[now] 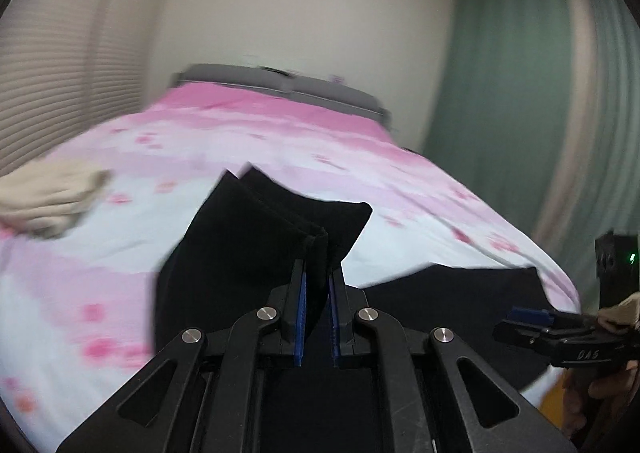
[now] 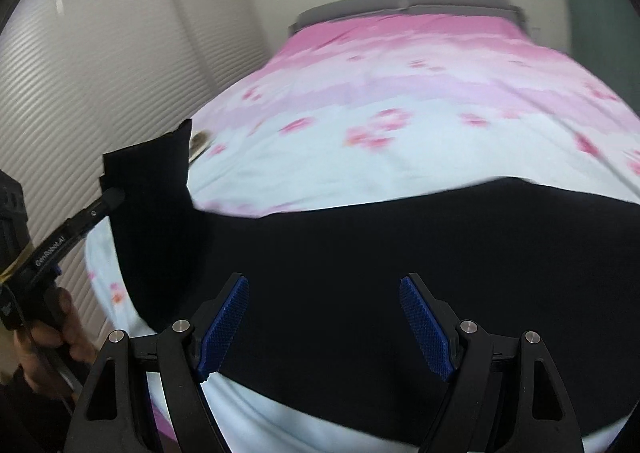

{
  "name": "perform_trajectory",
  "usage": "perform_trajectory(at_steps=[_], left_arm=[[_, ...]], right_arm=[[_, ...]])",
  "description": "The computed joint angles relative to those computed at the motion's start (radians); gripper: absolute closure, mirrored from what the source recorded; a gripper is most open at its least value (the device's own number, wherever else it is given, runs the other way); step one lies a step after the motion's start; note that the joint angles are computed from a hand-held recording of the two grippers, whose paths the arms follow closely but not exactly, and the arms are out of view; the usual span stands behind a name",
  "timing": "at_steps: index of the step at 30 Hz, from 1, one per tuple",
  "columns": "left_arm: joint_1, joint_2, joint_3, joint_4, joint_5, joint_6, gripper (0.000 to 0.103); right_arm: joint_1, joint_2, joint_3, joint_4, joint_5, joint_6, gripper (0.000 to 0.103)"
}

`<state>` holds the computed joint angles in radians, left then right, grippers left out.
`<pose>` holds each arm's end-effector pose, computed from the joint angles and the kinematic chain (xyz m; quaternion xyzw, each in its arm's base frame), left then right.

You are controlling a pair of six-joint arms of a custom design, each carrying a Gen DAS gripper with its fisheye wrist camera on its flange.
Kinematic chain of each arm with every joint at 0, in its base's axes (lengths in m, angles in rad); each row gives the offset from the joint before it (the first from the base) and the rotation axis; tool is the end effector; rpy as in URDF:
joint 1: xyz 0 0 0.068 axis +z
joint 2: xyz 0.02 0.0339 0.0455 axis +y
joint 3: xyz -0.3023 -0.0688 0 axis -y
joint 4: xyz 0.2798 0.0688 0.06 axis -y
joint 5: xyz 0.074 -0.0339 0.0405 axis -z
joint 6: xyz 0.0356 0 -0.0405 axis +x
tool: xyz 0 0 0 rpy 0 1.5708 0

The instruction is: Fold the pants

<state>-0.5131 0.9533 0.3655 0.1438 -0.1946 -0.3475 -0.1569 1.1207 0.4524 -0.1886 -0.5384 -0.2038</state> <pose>0.1859 -0.0968 0.2080 0.0179 0.8429 -0.1471 0.5173 0.2140 -0.0154 0.1804 -0.1141 0.9008 0.1847 0.3761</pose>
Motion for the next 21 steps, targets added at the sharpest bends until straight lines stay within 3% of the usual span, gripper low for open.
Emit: perform_trajectory(at_steps=[3, 7, 14, 17, 19, 21], left_arm=[[-0.188, 0.285, 0.113, 0.13, -0.041, -0.048, 0.092], [-0.358, 0.59, 0.28, 0.187, -0.039, -0.098, 0.092], [-0.509, 0.896, 0.476, 0.059, -0.03, -0.177, 0.09], [-0.53, 0.916, 0.478, 0.045, -0.03, -0.216, 0.075], [-0.542, 0.891, 0.456, 0.051, -0.055, -0.227, 0.048], [-0.549, 0.826, 0.418, 0.042, -0.089, -0.236, 0.039]], right_arm=[[-0.299, 0.027, 0.052, -0.132, -0.136, -0.183, 0.024], [-0.554, 0.155, 0.125, -0.217, -0.221, -0.358, 0.024], [-0.723, 0.423, 0.247, -0.283, -0.238, -0.491, 0.024], [-0.721, 0.467, 0.26, -0.309, -0.23, -0.529, 0.024], [-0.697, 0.468, 0.257, -0.311, -0.226, -0.538, 0.024], [-0.699, 0.462, 0.259, -0.331, -0.234, -0.563, 0.024]])
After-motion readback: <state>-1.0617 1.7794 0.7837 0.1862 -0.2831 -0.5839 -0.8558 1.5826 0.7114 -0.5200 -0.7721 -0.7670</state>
